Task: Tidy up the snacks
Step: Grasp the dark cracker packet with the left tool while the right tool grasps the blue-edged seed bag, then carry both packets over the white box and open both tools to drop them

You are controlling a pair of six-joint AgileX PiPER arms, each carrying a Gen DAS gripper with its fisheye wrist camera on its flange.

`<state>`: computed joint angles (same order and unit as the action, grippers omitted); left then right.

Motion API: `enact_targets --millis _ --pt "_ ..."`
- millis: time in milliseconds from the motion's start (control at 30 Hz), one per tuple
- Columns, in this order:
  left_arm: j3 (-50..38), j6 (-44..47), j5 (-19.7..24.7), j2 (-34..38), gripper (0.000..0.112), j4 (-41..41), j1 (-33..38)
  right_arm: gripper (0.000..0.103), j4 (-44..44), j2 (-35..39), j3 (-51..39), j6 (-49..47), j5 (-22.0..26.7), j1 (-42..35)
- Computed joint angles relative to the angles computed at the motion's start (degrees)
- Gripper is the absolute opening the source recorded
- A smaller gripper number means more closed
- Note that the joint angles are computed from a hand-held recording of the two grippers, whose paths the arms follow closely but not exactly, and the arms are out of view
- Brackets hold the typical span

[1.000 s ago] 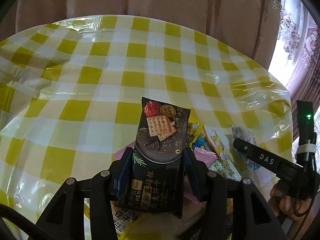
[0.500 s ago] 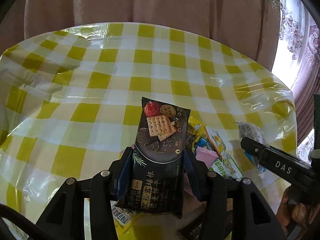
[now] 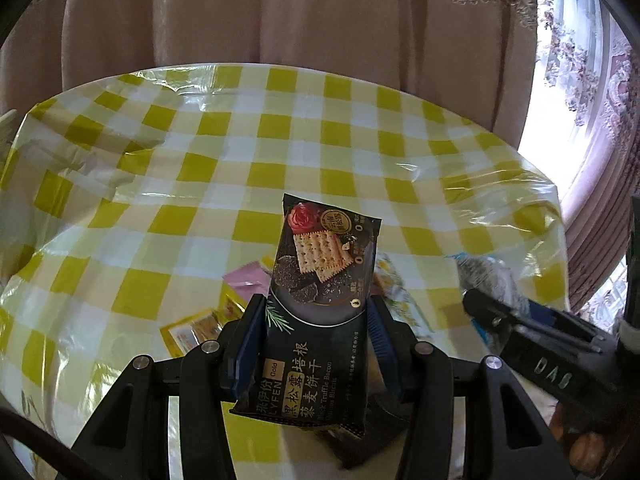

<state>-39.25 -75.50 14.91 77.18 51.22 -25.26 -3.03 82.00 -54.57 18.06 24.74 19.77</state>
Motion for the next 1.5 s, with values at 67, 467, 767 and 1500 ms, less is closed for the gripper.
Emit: enact_targets --millis 67,467,767,1500 --pt "0.5 -1.2 0.9 -0.8 0.051 -0.3 -1.9 0.057 2.0 -2.1 2.0 -2.5 0.4 -0.4" --pt "2.0 -9.2 7.7 -3.9 0.051 -6.4 -15.7 0.057 8.9 -13.9 10.5 -13.7 5.4 -6.9" --pt "-2.8 -8.9 10.3 -1.4 0.051 -8.3 -25.5 0.057 15.2 -21.9 14.4 -23.9 10.8 -16.6" --pt "-23.3 22.4 4.8 19.0 0.050 -38.2 -37.9 0.058 30.0 -17.4 16.0 -75.1 24.7 -73.7"
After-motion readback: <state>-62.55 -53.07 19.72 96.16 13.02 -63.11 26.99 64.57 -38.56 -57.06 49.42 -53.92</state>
